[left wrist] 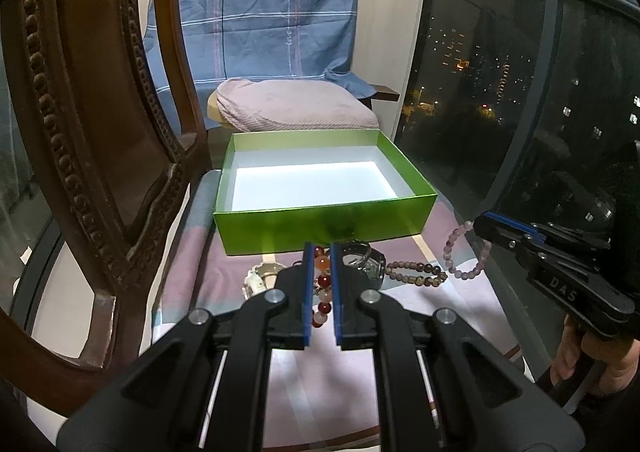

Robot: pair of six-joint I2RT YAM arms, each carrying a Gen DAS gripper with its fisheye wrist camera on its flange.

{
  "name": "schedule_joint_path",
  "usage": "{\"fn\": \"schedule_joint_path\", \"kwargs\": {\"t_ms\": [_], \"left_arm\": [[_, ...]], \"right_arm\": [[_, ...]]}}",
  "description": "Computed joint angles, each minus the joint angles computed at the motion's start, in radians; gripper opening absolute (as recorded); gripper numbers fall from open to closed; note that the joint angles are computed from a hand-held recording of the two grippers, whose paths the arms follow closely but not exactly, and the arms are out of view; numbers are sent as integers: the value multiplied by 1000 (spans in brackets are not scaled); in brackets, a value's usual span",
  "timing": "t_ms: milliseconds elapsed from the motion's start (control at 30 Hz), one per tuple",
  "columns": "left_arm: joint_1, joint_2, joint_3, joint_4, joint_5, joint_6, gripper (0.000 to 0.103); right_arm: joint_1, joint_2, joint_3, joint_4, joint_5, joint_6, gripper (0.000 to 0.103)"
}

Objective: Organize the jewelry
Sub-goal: 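Lift the red bracelet with the left tool while the right tool carries the pink bracelet, then lower both bracelets into the green box and open both tools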

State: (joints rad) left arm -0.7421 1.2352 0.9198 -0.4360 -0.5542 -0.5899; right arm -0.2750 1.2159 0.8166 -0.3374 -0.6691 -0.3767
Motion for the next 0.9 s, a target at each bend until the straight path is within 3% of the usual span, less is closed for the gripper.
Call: {"fn": "schedule_joint_path", "kwargs": {"t_ms": [200, 367, 600, 800, 900], "left_arm": [[29, 33, 50, -15, 17, 10, 8], [104, 79, 176, -52, 70, 65, 8], [280, 253, 441, -94, 219, 156, 8], [426, 524, 709, -156, 363, 196, 8], [458, 642, 806, -181, 384, 206, 9]], "right_arm": [[26, 9, 55, -35, 7, 37, 8], [62, 43, 181, -99, 15, 57, 8], [131, 293, 517, -172, 52, 127, 8], [186, 543, 738, -141, 125, 207, 8], [206, 676, 858, -176, 156, 216, 8]]}}
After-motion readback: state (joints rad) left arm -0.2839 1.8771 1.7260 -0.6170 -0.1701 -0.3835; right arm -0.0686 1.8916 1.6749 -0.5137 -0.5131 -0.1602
